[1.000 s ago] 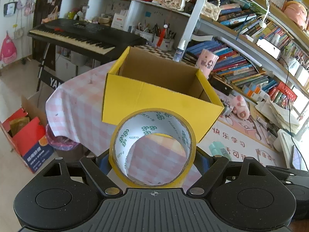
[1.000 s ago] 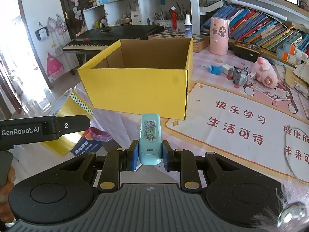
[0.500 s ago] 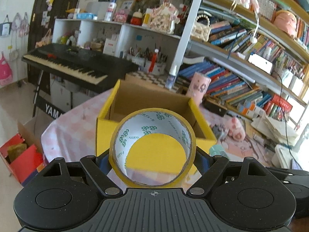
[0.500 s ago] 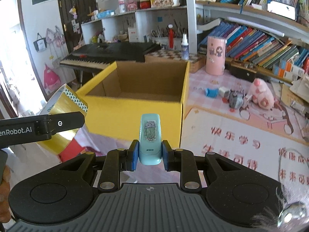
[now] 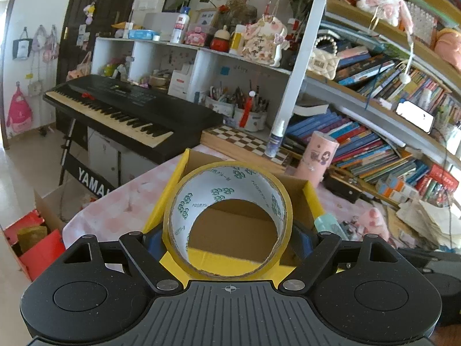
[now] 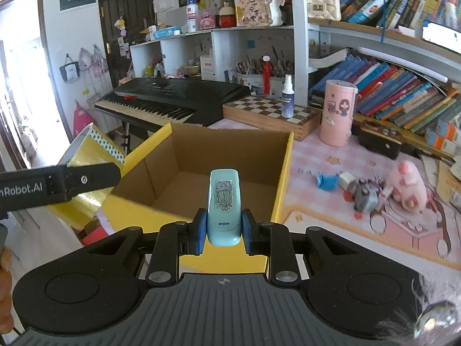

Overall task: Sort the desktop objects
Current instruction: 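Carry the tape roll and green stick over the yellow box with both tools, then lower the tape roll and green stick into the box and open both grippers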

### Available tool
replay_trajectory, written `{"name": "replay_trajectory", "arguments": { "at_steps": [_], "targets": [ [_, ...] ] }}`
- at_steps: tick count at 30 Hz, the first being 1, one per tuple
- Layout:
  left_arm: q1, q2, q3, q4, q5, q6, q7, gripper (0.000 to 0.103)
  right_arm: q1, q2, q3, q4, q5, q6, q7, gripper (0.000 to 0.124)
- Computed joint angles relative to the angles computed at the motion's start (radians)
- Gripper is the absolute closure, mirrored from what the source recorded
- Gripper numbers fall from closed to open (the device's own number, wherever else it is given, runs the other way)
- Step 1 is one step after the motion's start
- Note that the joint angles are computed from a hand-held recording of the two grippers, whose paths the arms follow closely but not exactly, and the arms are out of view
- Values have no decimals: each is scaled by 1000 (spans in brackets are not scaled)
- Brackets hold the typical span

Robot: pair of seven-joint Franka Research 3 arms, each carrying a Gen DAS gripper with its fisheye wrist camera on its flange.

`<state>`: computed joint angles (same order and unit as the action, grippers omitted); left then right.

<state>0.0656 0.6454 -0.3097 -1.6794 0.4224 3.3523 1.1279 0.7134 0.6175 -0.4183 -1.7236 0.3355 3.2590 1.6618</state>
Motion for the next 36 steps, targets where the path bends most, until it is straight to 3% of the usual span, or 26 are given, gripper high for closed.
{"name": "replay_trajectory", "arguments": {
  "at_steps": [9,17,25,36],
  "targets": [
    [-154,112,123,219,-72,-137,21,19,-278,112,242,248,-117,-133,-107,101],
    [-271,199,239,387,-104,-272,-8,19,-428,225,393,460,-181,-274,-259,101],
    [-315,282,272,541,-83,-401,-34,19,-484,344,447,675,-175,-424,-384,101],
    [-323,338,268,641,-67,-509,-43,19,-497,483,469,936,-177,-620,-557,101]
  ]
}}
